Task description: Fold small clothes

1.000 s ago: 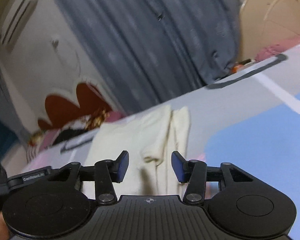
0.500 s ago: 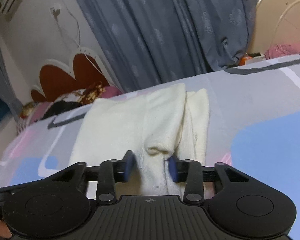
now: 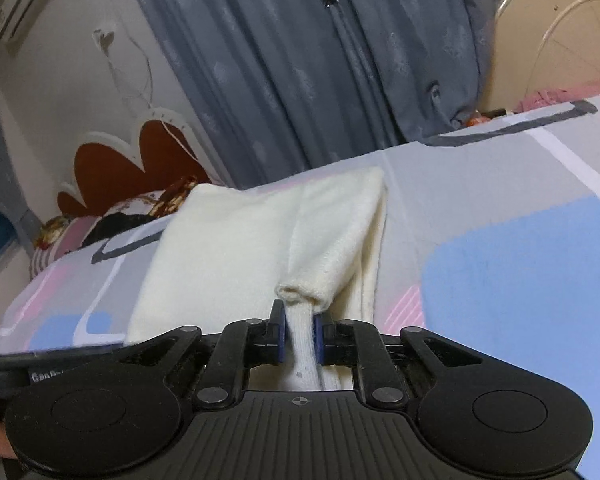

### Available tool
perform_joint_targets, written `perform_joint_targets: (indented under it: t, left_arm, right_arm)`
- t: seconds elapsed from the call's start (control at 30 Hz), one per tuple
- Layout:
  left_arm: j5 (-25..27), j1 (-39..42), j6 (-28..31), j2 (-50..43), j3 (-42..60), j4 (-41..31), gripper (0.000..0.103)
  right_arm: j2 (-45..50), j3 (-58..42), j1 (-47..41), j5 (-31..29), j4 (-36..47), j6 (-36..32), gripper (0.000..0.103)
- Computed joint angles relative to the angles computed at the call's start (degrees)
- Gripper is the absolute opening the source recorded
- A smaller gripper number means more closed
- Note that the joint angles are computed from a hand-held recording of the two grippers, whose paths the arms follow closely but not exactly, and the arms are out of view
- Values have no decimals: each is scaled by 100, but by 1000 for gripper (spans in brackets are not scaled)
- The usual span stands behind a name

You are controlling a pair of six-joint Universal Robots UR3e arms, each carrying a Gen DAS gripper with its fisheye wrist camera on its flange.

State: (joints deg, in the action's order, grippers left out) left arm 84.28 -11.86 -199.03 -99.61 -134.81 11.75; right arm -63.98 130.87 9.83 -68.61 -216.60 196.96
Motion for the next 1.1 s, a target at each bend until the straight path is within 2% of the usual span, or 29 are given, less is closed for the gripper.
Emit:
perform_joint_targets:
  t: [0.13,0.2,0.27,0.4,0.43,0.47,0.53,0.6,0.7,0.73,0.77,0.8,0.83,0.87,0.9,0.97,1.03,1.1]
  left_arm:
    - [-276,377,-40,438,-540,408,59]
    - [-306,481,108,469,-553,196,66]
    - [-368,530,242,371,-600,228,67]
    - [-549,651,367,941,-998,201,58]
    - [-541,671,417,1122,-1165,239,58]
    - [-475,630,411,1209,-1241,234,58]
    - [-354,476,361,1303,-1383,221,58]
    - [-65,161,332,1216,-1492,394,59]
    - [295,-251,238,1055,-1545,585,61]
    - [405,-375,291,1003,-1544,635,61]
    - [447,-406,426,1029,-1539,598,62]
    - [449,-376,549,1174,-1541,451,60]
    - [481,-327,563,1291,-1538,469,57]
    - [513,-284,565,1295,-1520,636,57]
    - [421,-153,642,1286,-1478,846,57]
    - [353,-24,717,1128,-1040,780,56]
    - [254,18,789,645,-449,963,56]
    - [87,29,836,183,160,914,56]
  right_arm:
    - [-277,125,-79,40,113,-108,13]
    - [-364,174,-178,135,197,-140,13]
    - [-311,109,-143,69,326,-178,13]
    - [-603,279,-96,-97,375,-121,14]
    - [-791,402,-28,-329,366,-144,21]
    - [-948,611,16,-532,172,-152,26]
    - [-1383,1122,-180,-294,-54,-140,27]
    - [-1661,1441,-119,-298,-147,-235,27]
    - [-1846,1737,141,-252,15,-587,12]
    - [-1829,1733,370,-450,232,-791,12]
    - [-1824,1541,707,-893,819,-1000,12]
    - [-1657,1392,987,-1323,1049,-1204,11]
    - [-1532,1385,1198,-1627,799,-1409,11]
    - [-1638,1251,1297,-1788,1028,-1421,11]
    - [-1636,1183,1367,-1921,873,-1361,11]
    - [-1560,1030,1212,-1697,392,-1186,11]
    - [-1329,375,1210,-1752,571,-972,11]
    - [-897,-622,1373,-2140,1242,-935,11]
